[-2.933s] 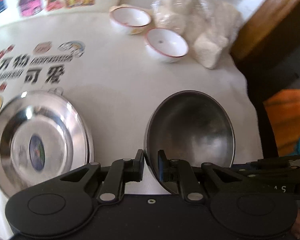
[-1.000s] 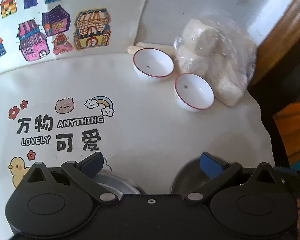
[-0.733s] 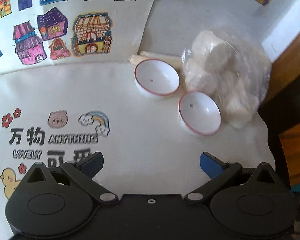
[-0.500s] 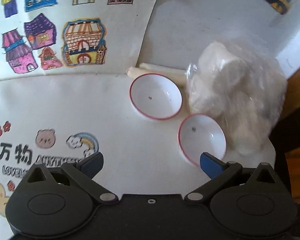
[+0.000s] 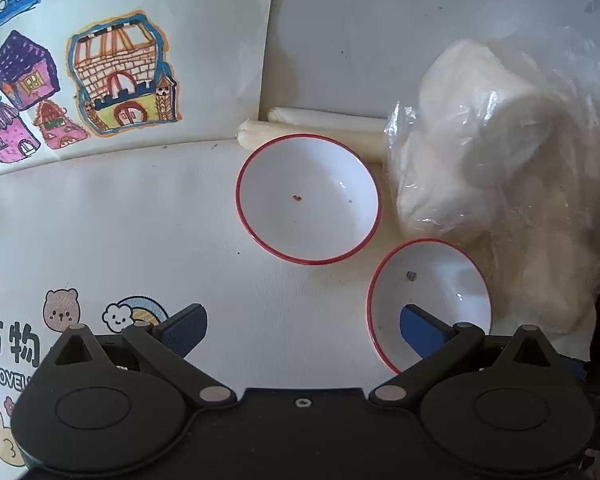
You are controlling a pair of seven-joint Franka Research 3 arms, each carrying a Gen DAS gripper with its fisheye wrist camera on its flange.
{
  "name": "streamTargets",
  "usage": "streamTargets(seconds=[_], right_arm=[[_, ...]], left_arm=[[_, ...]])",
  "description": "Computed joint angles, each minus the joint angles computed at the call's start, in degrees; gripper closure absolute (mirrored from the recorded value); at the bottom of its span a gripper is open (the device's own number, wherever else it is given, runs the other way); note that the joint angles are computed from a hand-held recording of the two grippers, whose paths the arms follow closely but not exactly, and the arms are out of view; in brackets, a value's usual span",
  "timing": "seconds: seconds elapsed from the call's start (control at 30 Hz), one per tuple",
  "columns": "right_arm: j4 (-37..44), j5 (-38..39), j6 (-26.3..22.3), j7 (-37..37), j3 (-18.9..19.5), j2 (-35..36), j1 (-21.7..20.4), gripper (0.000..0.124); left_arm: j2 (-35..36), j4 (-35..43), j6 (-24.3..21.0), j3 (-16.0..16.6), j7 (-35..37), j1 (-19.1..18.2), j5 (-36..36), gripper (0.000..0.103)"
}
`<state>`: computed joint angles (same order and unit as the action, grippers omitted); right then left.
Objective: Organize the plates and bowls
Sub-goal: 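Move both tools to the red-rimmed white bowl and close on its rim, then lift the white bowl with both tools and carry it over the steel bowl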
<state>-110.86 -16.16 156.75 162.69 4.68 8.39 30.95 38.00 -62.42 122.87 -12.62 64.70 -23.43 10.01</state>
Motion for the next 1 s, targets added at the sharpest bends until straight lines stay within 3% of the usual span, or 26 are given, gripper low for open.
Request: streamTargets(seconds=[0.23, 0.33, 0.53, 0.63, 0.7, 0.83, 0.9, 1.0], right_arm=[[2.1, 0.7, 0.4, 0.8, -0.7, 2.3, 0.4, 0.047], [2.6, 1.0, 0.5, 0.7, -1.2, 2.8, 0.7, 0.055], [3.2, 1.8, 0.7, 0.7, -1.6, 3.6, 1.0, 0.069], [3.6, 2.6, 0.8, 0.3, -1.6, 4.0, 1.1, 0.082], [3.5, 3.1, 0.9, 0.2, -1.6, 4.1, 1.3, 0.087], [3.3, 3.9, 2.1, -0.5, -1.7, 4.4, 1.5, 0.094], [3.5, 4.8, 2.6, -1.4, -1.6, 4.6, 1.4, 0.098], [3.8, 5.8, 3.3, -2.6, -1.6, 5.0, 1.6, 0.106]], left_arm=[[1.8, 2.2, -0.9, 0.1, -0.2, -0.6, -0.1, 0.002], [2.3, 2.6, -0.4, 0.0, 0.0, -0.8, -0.2, 0.008], [2.0, 1.5, 1.0, -0.3, -0.1, -0.7, -0.9, 0.029], [2.5, 2.0, 1.6, -1.0, 0.3, -0.4, -2.1, 0.045], [2.7, 1.9, 2.3, -1.4, 0.5, -0.2, -3.0, 0.06], [3.1, 1.5, 3.4, -2.2, 0.9, 0.6, -5.2, 0.076], [2.8, 0.7, 4.1, -2.4, 1.0, 0.8, -6.0, 0.089], [1.7, -1.6, 6.0, -2.9, 1.3, 1.4, -7.2, 0.093]])
